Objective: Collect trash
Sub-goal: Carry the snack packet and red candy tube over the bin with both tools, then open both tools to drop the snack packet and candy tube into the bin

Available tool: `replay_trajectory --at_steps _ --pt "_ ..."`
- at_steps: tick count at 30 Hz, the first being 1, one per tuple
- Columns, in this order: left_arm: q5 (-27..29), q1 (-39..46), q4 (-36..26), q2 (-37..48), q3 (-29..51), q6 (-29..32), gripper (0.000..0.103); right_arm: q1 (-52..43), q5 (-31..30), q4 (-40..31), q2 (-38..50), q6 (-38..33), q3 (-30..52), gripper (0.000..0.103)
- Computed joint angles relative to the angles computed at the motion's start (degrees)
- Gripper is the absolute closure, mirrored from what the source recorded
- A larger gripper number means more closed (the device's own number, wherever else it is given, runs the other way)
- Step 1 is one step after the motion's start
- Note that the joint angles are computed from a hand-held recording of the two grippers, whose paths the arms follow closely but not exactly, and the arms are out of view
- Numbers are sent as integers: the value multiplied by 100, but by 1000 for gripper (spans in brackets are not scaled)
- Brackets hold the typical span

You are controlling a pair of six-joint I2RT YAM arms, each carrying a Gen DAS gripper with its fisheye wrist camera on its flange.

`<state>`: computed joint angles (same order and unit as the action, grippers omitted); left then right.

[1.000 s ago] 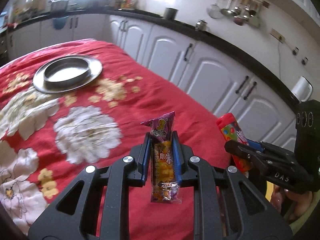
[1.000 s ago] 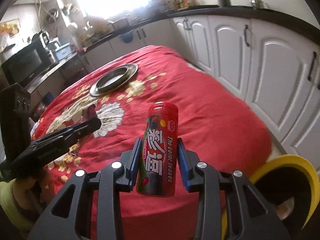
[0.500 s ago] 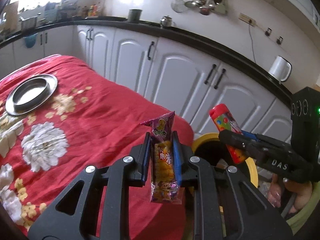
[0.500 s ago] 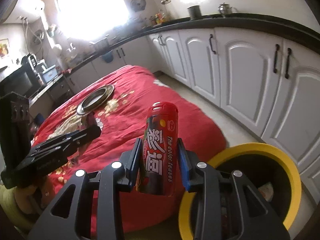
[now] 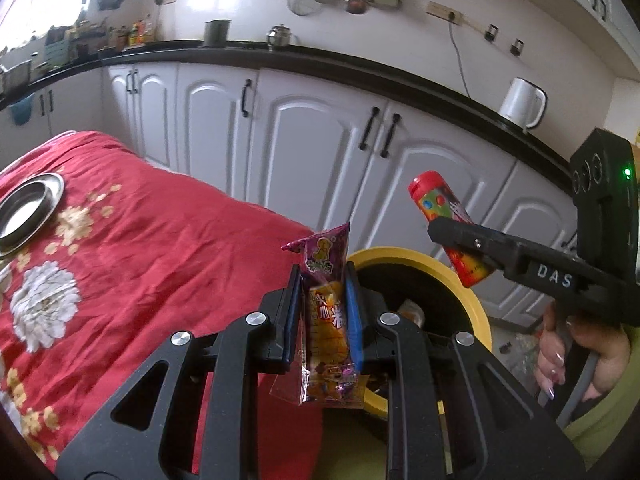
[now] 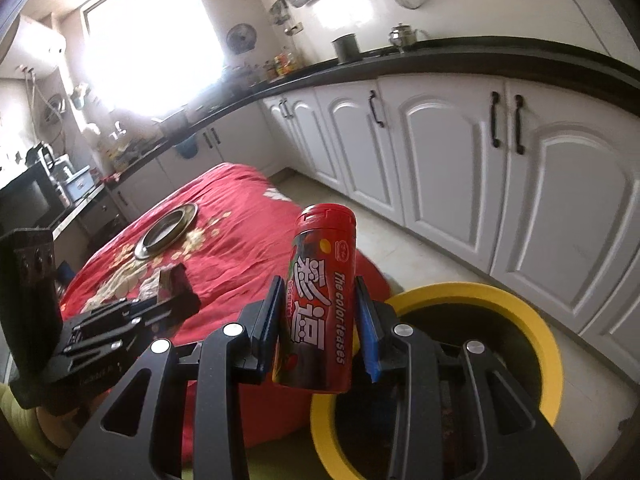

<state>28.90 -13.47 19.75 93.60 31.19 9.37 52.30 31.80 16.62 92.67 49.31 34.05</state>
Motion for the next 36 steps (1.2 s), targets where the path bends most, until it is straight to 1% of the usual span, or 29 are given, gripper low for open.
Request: replay_trajectory --at_steps 9,14,19,31,36 --pt "-220 -603 214 162 -89 49 89 -8 236 -34 -484 593 -729 70" --pt "-384 -980 394 257 -211 72 89 -56 218 -20 -499 908 -994 70" --pt "-453 -1237 527 535 -179 152 89 -55 279 29 -474 1181 -1246 70" --pt "-585 -1691 577 1406 202 258 88 -357 -109 512 -142 1477 -1605 70" --pt "-624 -1847 546 1604 324 288 88 -456 -202 746 -16 1514 -1706 70"
